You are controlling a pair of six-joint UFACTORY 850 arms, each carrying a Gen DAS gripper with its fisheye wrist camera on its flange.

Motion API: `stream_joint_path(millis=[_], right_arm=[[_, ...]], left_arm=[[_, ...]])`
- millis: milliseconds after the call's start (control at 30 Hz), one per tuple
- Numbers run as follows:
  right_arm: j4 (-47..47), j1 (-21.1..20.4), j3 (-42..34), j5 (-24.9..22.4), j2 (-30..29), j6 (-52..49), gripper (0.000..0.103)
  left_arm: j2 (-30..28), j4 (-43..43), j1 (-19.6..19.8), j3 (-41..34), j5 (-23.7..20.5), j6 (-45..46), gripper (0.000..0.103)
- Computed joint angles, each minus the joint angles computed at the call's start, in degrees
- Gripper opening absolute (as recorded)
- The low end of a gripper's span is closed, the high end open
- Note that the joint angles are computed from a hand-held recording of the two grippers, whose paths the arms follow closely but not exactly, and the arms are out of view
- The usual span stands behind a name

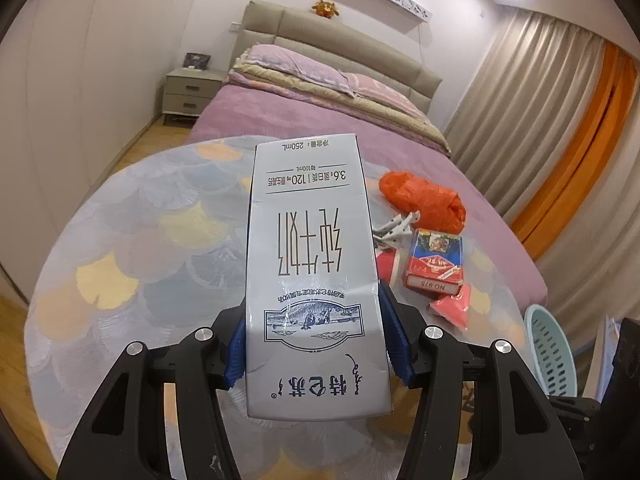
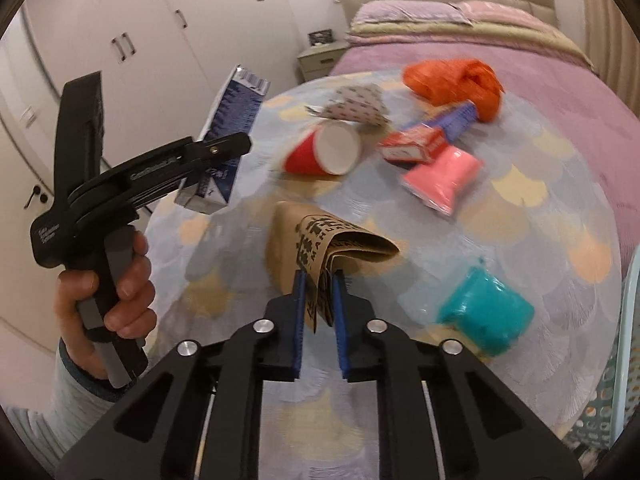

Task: Collect trash
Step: 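Grasp the second white milk carton with the left tool while the right tool grasps the brown paper bag, then carry the carton and paper bag over the blue basket and lower them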

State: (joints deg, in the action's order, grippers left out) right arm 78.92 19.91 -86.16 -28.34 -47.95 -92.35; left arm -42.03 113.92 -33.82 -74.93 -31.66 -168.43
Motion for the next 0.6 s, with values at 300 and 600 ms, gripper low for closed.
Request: stream_joint_path(millis=[300,600], right_arm=[[1.1,1.9,1.9,2.1,1.9,-3.4,0.011],[-6.0,2.8,-1.8,2.5,-0.4,6.7,0.011]], left_arm=[[1.8,1.8,-0.3,2.9,-1.5,-3.4,0.054],[3.1,2.8,-0.8,4.3,-2.8,-3.4,0.054]])
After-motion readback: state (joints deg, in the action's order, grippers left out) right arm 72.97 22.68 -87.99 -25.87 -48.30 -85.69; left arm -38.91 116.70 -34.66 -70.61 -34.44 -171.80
